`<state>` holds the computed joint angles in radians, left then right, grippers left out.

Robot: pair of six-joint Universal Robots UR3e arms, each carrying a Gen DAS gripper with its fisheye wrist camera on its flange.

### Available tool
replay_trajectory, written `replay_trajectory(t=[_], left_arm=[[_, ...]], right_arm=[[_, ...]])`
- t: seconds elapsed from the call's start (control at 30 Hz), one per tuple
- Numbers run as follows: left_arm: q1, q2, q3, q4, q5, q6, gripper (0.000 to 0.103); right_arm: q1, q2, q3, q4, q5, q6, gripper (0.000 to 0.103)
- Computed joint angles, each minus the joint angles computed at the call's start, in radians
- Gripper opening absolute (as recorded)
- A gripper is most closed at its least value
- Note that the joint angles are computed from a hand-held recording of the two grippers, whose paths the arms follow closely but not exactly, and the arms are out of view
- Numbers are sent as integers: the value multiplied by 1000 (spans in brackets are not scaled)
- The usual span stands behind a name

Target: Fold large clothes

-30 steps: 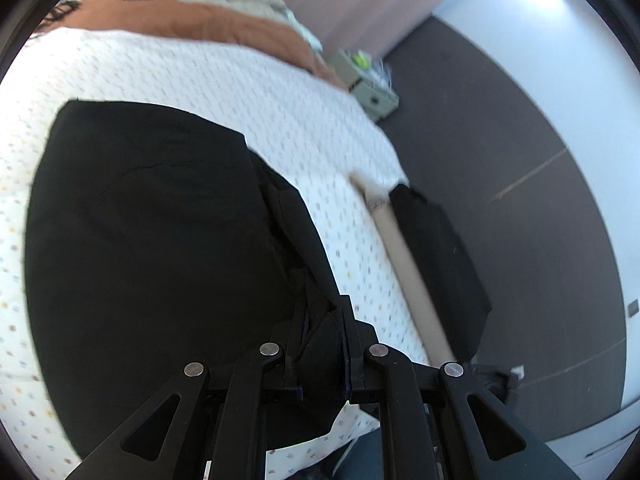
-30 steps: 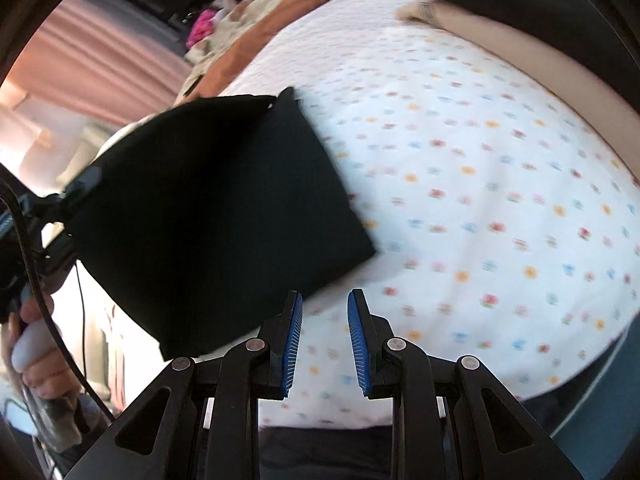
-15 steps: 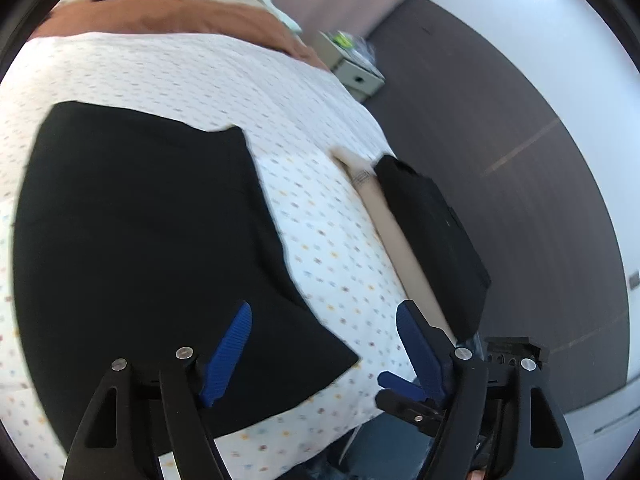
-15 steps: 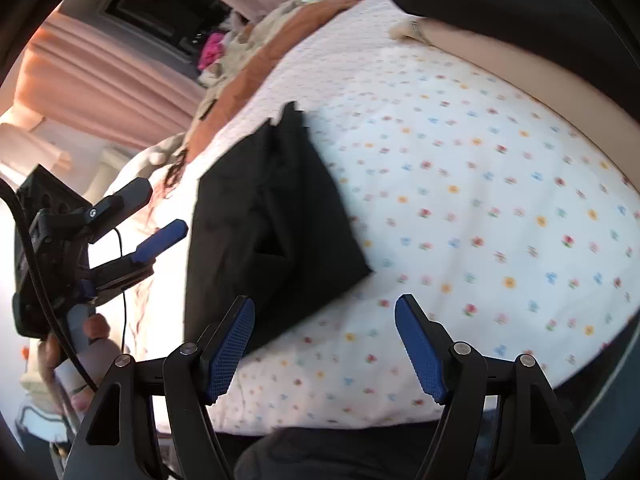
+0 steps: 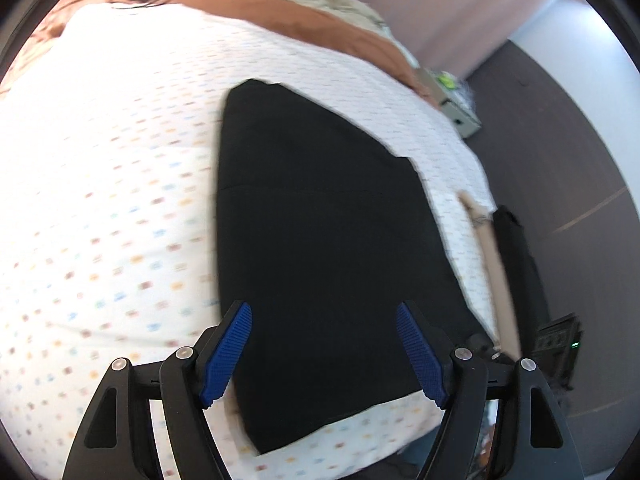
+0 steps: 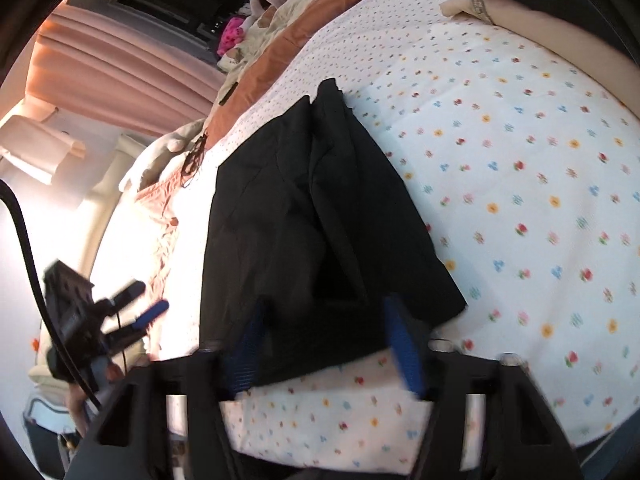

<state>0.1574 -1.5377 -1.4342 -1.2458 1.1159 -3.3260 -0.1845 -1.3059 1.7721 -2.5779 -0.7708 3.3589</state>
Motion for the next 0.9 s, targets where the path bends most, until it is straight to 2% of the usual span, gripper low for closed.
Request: replay_trajectory(t=[0.03, 0.07, 0.23, 0.27, 0.3, 0.33, 0.37, 0.43, 0.53, 0.8, 0.83, 0.87, 0.9], left_arm=[[7, 4, -14, -2, 3, -1, 76], [23, 17, -33, -12, -3, 9, 76], [23, 36, -94, -27, 15, 24, 75], [15, 37, -114, -13, 18, 22, 66], [-2, 26, -122, -11, 27, 21, 50], [-10, 26, -134, -25, 31, 26, 41], [-17, 41, -164, -18, 38, 22, 38], [-16, 74, -223, 27, 39, 18, 38], [-9, 100, -246, 17, 14, 22, 36], [-45, 61, -223, 38, 38, 15, 33], [-46, 56, -213, 32, 38, 24, 34], [-46, 47, -202, 27, 38, 34, 36], [-39, 45, -191, 12, 33, 46, 42]], right_arm=[[-3, 6, 2, -21, 4, 8, 21], [-7, 13, 6, -40, 12, 14, 17], [-39, 25, 54, -114, -2, 52, 11], [-45, 32, 62, -117, -2, 53, 11], [-52, 40, 74, -121, 1, 51, 11], [-57, 45, 83, -124, 2, 47, 10], [-60, 45, 97, -132, -1, 45, 9], [-71, 33, 135, -162, -7, 51, 8], [-89, 4, 187, -192, -17, 60, 7], [-86, -11, 188, -156, -55, 57, 7], [-82, -13, 176, -135, -66, 55, 8], [-79, -21, 160, -102, -80, 46, 14], [-75, -38, 146, -66, -101, 35, 18]])
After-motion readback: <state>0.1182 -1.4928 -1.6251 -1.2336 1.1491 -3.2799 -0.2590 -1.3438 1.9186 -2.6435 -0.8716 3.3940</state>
